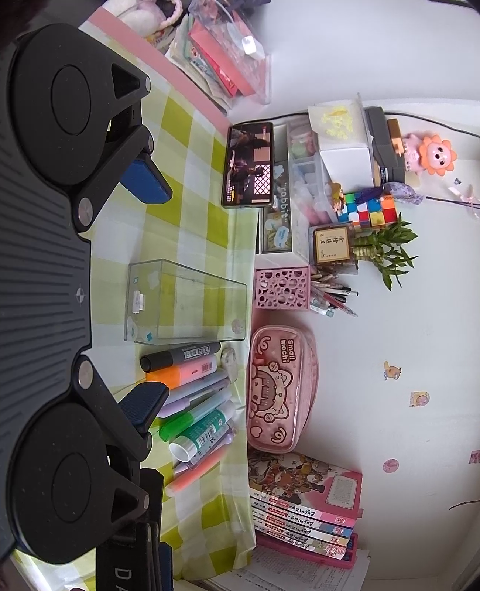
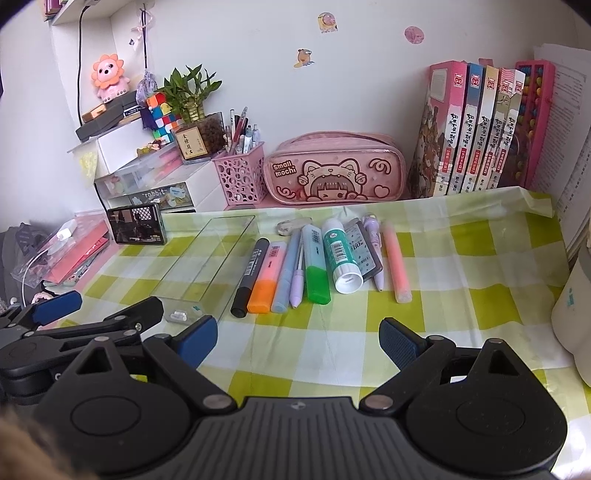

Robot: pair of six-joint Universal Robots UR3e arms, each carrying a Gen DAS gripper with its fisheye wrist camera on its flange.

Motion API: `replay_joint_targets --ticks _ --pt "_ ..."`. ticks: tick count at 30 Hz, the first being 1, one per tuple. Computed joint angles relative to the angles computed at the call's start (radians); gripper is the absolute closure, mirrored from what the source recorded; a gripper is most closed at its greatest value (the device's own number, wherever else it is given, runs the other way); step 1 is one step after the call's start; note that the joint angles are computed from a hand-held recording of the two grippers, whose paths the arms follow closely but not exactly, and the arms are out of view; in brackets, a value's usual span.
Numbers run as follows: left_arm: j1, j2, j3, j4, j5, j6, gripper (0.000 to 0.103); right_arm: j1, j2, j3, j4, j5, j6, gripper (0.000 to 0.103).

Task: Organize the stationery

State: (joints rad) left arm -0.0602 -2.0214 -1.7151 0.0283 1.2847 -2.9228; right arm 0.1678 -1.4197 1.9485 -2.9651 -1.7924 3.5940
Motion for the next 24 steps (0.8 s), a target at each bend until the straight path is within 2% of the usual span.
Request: replay_joint_targets --ticks 4,24 --pt "-0.001 -0.006 0.014 -0.042 -0.018 0.009 0.005 -0.008 -0.007 0.01 -0.005 -0.002 0.003 0.018" --pt "-0.007 -0.009 0.013 -0.039 -0.004 0.018 0.005 -0.003 -0.001 0.0 0.006 -0.009 0.013 0.018"
